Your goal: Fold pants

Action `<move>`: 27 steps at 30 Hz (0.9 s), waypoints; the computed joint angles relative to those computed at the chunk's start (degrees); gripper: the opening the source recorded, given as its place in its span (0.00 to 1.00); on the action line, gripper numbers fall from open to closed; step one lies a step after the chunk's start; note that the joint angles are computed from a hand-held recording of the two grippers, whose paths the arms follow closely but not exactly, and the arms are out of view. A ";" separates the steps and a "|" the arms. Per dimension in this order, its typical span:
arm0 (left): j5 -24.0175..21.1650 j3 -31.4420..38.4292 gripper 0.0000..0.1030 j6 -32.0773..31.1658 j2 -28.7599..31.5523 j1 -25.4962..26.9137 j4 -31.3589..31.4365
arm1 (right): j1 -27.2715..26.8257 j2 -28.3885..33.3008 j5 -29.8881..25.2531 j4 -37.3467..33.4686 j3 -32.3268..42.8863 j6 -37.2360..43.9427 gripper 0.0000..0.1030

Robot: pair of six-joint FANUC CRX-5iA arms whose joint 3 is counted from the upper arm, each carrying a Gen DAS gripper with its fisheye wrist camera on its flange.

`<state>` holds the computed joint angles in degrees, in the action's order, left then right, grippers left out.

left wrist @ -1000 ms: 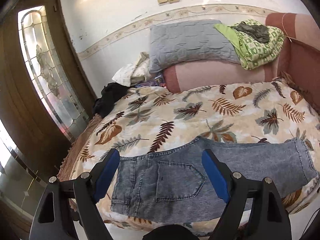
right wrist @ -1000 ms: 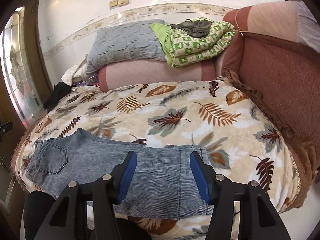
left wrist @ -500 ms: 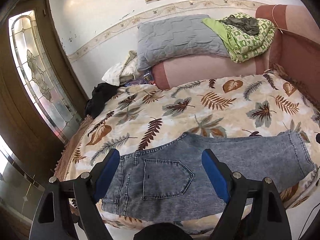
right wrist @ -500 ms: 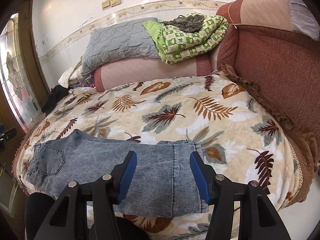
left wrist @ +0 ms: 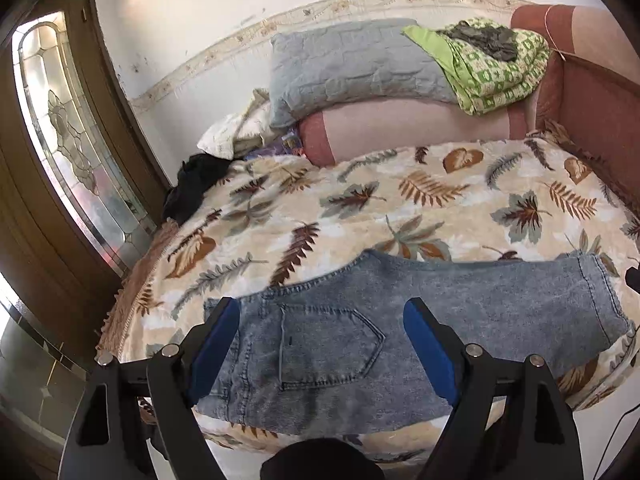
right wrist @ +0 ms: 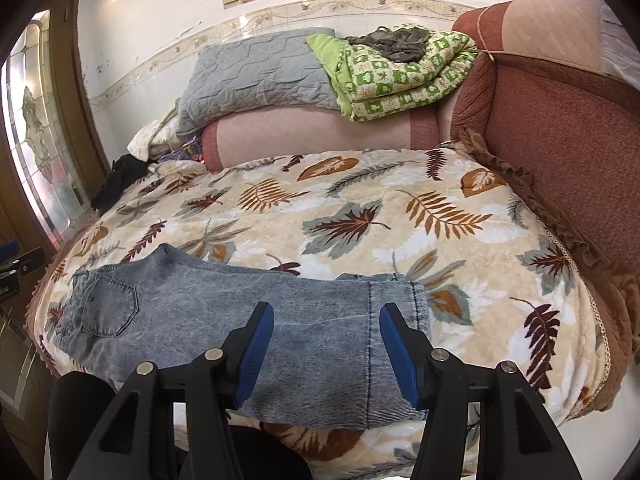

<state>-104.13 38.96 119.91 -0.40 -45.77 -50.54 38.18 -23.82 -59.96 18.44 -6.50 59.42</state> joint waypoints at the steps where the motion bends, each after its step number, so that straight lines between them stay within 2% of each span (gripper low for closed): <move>1: 0.24 -0.46 0.83 0.07 -0.07 0.46 0.90 | 0.25 0.08 -0.19 0.10 -0.11 0.11 0.57; 4: 1.23 -2.45 0.83 0.24 -0.02 2.72 5.41 | 0.26 0.45 -0.69 -0.74 -0.25 0.90 0.57; 7: 2.90 -5.68 0.83 0.47 0.17 6.38 13.43 | -2.19 1.30 -2.02 -4.77 0.30 2.96 0.57; 14: 6.76 -8.42 0.83 -3.31 5.69 10.83 23.76 | -8.92 2.78 -3.04 -8.79 -1.16 2.90 0.57; 20: 8.17 -0.73 0.83 -8.35 14.23 9.96 23.01 | -16.95 8.57 -1.67 -21.25 3.97 10.30 0.56; 23: 8.18 2.57 0.83 -9.82 17.73 10.30 22.57 | -19.23 12.90 -1.82 -25.03 7.68 12.53 0.48; 26: 7.39 4.70 0.83 -10.62 20.39 11.38 22.01 | -20.06 17.20 -2.92 -25.90 10.99 13.00 0.45; 27: 7.39 5.02 0.83 -10.26 21.06 11.86 22.33 | -20.10 18.76 -3.43 -25.73 12.09 13.29 0.42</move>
